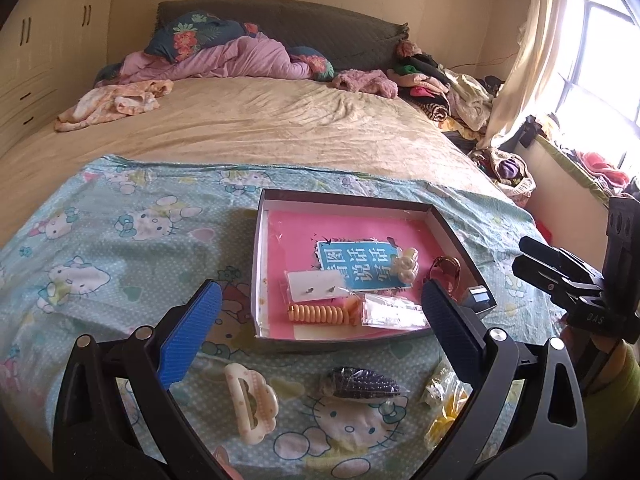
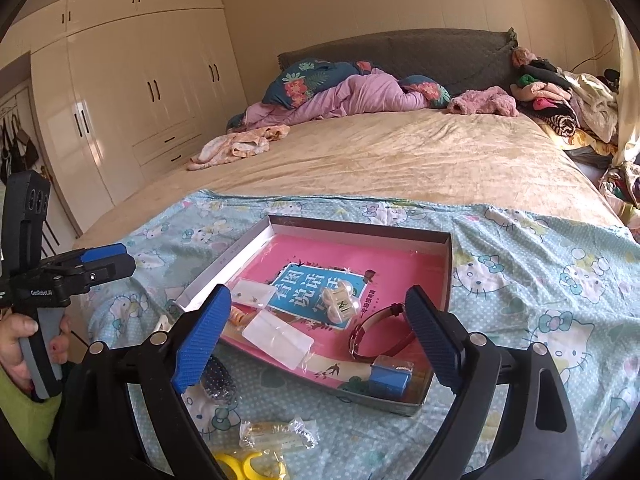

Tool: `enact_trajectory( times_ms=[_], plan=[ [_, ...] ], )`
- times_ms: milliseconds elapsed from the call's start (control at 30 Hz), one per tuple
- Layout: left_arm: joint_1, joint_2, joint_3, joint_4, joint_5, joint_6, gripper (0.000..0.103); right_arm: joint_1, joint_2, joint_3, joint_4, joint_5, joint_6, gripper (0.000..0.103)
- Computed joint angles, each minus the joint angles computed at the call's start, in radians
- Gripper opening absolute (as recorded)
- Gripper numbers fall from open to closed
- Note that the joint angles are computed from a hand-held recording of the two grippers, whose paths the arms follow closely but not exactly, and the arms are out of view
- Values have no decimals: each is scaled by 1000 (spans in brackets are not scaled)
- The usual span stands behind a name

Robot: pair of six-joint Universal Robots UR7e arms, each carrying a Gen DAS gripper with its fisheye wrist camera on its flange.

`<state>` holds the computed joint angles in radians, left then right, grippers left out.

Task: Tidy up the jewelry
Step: 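Withdraw both open grippers from the grey box back over the bed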

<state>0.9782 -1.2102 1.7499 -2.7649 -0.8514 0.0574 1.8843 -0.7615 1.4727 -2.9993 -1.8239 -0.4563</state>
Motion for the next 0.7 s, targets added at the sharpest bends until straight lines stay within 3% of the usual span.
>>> enact_trajectory(
  times_ms=[700],
  plan=[
    [-25, -85, 105, -10, 25, -24, 93, 39, -63, 108, -13, -10, -8, 91]
  ],
)
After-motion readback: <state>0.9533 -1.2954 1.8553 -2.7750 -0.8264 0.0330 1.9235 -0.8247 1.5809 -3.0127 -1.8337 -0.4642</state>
